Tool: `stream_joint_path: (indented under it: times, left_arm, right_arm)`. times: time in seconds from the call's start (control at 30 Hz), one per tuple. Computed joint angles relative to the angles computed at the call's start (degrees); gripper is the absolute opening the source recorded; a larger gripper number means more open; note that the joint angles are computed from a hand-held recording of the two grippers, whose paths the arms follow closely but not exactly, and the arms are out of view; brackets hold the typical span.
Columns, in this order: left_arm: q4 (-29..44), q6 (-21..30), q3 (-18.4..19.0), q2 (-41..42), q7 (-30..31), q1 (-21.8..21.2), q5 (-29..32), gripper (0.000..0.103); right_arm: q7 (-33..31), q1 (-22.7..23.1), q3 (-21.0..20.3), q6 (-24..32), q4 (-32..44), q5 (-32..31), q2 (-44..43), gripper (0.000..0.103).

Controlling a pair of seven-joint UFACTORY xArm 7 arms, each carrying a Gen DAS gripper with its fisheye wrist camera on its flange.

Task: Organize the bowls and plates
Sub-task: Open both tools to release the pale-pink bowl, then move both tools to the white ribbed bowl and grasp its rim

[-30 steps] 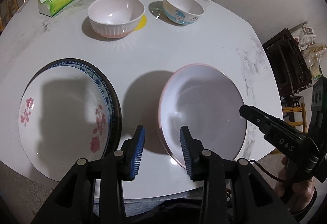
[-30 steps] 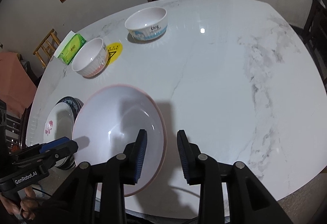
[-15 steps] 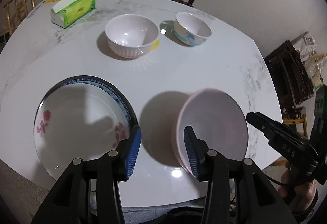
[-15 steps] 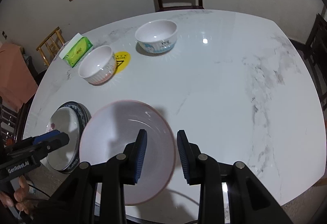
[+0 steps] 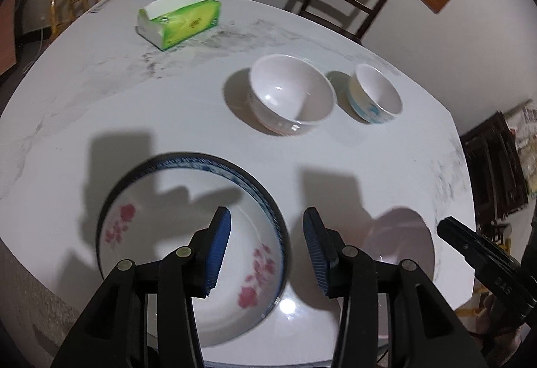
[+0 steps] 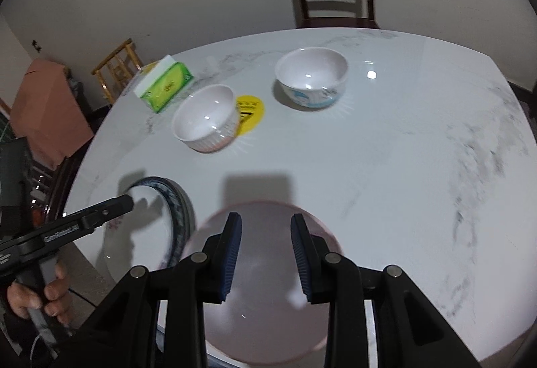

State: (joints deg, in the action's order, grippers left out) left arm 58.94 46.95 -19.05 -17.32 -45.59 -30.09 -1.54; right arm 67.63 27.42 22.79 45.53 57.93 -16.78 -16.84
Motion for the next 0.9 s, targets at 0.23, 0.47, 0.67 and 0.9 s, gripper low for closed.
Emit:
stream_joint_path:
  times: [0.23,0.47,0.67,0.9]
  left_arm:
    - [1.1,-1.0,1.1,1.7,-0.5,1.4,0.4,0.043]
    - [2.8,-3.1,2.3,4.6,-0.8,2.5,0.1,0.043]
    - [6.2,-5.0,3.0,9.2,-1.8,3.4,1.3,0.043]
    - [11.2,-4.9,4.2,15.3,-1.5,3.1,3.1,0.043]
  right_arm:
    - [-3.4,0.3,-1.9,-3.9,3.7,1.2,5.4,0.031]
    - [-7.3,0.9,-4.4,-5.5,9.5,0.4,12.4,0.031]
    - [-11.7,1.7,-7.3,-5.0,15.2,0.2,18.8,0.031]
    - [-18.5,1.8,-10.1,-5.4,21.1,3.9,25.3,0.031]
